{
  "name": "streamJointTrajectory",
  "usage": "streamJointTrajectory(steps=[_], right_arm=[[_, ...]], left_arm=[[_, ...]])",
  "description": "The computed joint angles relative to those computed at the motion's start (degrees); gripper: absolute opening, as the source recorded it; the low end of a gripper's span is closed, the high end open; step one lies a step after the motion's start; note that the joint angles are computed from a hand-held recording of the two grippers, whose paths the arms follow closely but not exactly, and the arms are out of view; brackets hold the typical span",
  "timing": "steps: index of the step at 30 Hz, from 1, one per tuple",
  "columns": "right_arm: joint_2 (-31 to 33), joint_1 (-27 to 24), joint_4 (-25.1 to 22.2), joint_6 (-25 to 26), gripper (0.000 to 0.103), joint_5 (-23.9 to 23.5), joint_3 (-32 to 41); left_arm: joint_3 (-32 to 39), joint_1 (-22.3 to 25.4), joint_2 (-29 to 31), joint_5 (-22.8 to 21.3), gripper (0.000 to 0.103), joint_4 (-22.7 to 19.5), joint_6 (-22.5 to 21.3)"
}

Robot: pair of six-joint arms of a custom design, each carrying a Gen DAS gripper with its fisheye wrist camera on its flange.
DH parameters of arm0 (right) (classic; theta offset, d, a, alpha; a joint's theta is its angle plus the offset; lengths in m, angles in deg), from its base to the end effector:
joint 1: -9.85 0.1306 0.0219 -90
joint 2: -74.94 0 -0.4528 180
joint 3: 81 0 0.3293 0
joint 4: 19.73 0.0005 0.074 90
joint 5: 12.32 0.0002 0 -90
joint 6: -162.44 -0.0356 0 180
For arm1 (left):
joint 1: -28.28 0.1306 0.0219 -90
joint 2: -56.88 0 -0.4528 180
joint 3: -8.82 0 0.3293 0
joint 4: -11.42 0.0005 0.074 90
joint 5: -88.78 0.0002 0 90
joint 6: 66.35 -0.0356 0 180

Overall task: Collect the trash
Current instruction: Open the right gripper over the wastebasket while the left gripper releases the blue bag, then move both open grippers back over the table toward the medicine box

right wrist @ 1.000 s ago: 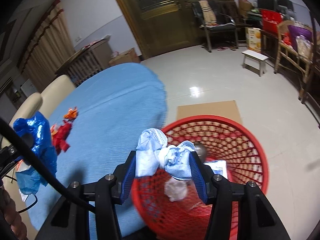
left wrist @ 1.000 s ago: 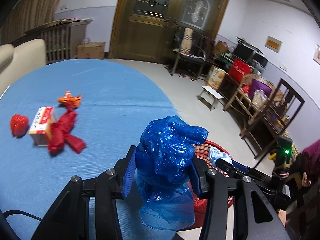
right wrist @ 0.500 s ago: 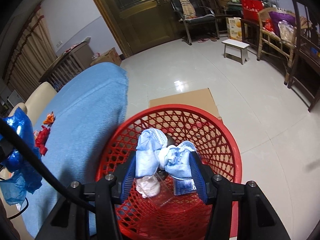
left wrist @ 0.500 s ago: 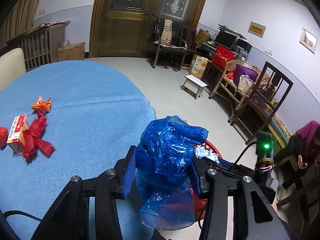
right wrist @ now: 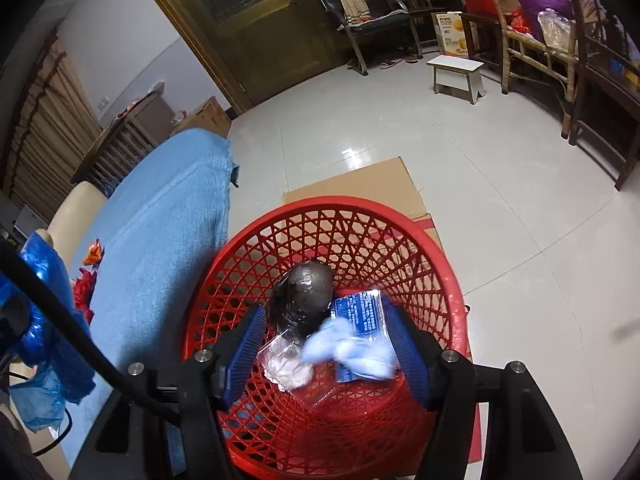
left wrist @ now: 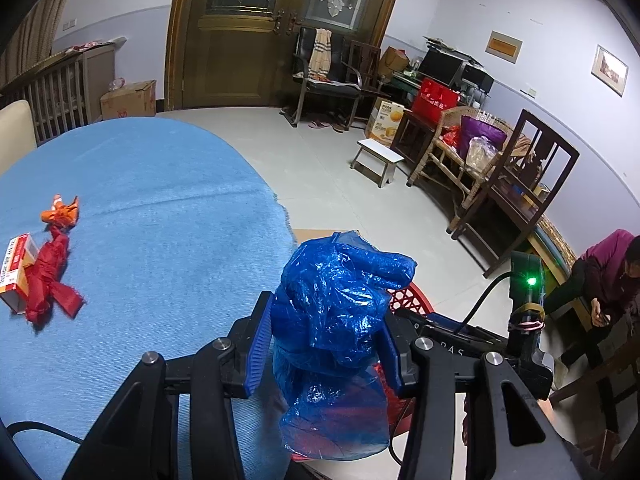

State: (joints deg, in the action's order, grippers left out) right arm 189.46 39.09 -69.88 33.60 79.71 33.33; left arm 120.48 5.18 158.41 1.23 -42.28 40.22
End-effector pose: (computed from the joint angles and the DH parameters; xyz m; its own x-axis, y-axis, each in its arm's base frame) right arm 0.5322 0.2959 0.4570 -0.8170 0.2609 -0.5142 0.0564 0.9237 0.3790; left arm 0.4737 -0.2042 0.5565 -0.7276 0.0006 -0.6860 0.2222 0.9463 -0.2349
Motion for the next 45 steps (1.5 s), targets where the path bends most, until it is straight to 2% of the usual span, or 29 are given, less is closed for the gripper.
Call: streamJointTrajectory(steps=[10, 17, 20, 21, 22, 31, 45], right_arm=[[-2.49, -2.11, 3.72, -3.55, 0.067, 1.00, -3.88], [-4.20, -3.33, 5.40, -4.99, 0.067, 1.96, -5.73], [-4.54, -3.54, 5.80, -5.17, 0.067, 2.21, -6.01], [-4.61, -3.57, 5.91, -5.24, 0.067, 2.25, -6.06], [-4.68, -3.57, 5.97, -5.24, 0.067, 2.35, -6.08], [-4.29, -3.01, 5.49, -4.94, 0.067, 2.30, -5.02], [-0.66, 0.59, 1.41, -1.78, 0.067, 1.96, 2.71]], left_arm=[[3.50, -1.95, 3.19, 2.16, 0.049, -2.11, -1.24], [5.74, -2.78, 5.52, 5.94, 0.050, -3.25, -1.18], [6.55, -2.77, 6.59, 7.83, 0.056, -4.11, -0.56], [7.18, -2.72, 7.13, 7.90, 0.065, -5.42, -0.37], [7.40, -2.66, 7.40, 7.68, 0.068, -6.15, 0.00], [4.47, 0.72, 4.73, 8.34, 0.069, -4.47, 3.52], [-8.74, 8.80, -4.64, 6.79, 0.069, 1.39, 7.97]])
